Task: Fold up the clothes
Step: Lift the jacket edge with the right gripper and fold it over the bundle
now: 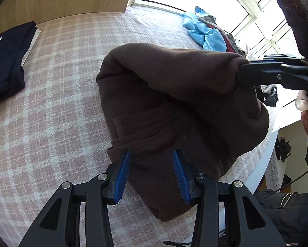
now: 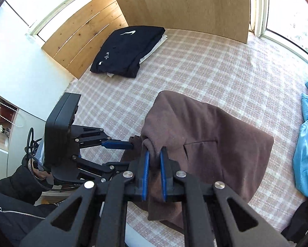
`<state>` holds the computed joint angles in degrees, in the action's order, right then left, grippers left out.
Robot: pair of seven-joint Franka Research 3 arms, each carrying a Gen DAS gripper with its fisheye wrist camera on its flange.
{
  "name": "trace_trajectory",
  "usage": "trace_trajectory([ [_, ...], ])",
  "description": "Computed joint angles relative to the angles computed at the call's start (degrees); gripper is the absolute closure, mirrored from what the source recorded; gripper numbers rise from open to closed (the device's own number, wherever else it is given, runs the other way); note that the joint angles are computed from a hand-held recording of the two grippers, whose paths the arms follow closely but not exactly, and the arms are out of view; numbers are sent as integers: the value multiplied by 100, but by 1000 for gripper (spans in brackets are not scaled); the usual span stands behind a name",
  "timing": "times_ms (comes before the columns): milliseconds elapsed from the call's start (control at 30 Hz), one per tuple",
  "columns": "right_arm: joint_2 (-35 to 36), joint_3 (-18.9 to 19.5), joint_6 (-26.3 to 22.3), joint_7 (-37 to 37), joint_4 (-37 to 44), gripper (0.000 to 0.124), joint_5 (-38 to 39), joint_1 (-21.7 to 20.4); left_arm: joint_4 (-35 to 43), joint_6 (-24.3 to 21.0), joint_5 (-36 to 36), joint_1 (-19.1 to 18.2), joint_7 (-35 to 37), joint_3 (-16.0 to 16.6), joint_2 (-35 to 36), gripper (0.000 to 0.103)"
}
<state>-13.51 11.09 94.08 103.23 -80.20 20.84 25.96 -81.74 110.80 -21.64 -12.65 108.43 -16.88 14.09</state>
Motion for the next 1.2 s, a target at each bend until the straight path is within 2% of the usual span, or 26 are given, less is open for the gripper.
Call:
trace_trajectory([
  [67,-25,9,8,-26,-47,114,-14,8,-11,41,139,-25,-77,28,-10,59],
  [233,-154,-57,175,0,-232,114,96,-39,201,-22,447,-158,162,-49,220,61],
  [300,-162,-59,157,27,-205,114,25,-78,163,81,498,-168,243,-56,216,83],
  [400,-181,-60,141,44,-185,114,-39,-117,218,-39,-48,45,370,-94,253,94],
  [567,-210,-50,163,46,-231,114,-42,-131,288,-308,-741,234,606,-92,315,95],
  [600,-212,-52,157,39,-232,114,-44,-133,282,-407,-1321,452,757,-210,341,96],
  [667,-231,-59,154,42,-249,114,-43,-142,191,-798,-3009,940,1337,-419,403,95],
  [700,-249,-63,158,52,-268,114,-40,-148,217,-998,-3424,1066,1486,-480,496,95],
  [800,-254,-62,131,87,-269,114,-65,-171,300,-1119,-3310,935,1496,-288,759,95],
  [867,-239,-49,121,120,-257,114,-100,-180,283,-841,-2699,763,1205,-135,753,95],
  [1000,-218,-30,139,130,-227,114,-94,-160,164,-630,-2091,702,990,-57,536,87],
  [1033,-214,-25,141,126,-219,114,-96,-153,144,-615,-1992,693,956,-52,444,81],
  [1100,-196,-14,132,143,-195,114,-119,-148,42,-540,-1872,676,899,-33,225,58],
  [1200,-200,-24,137,164,-201,114,-115,-145,-118,-413,-1678,614,895,25,-35,54],
])
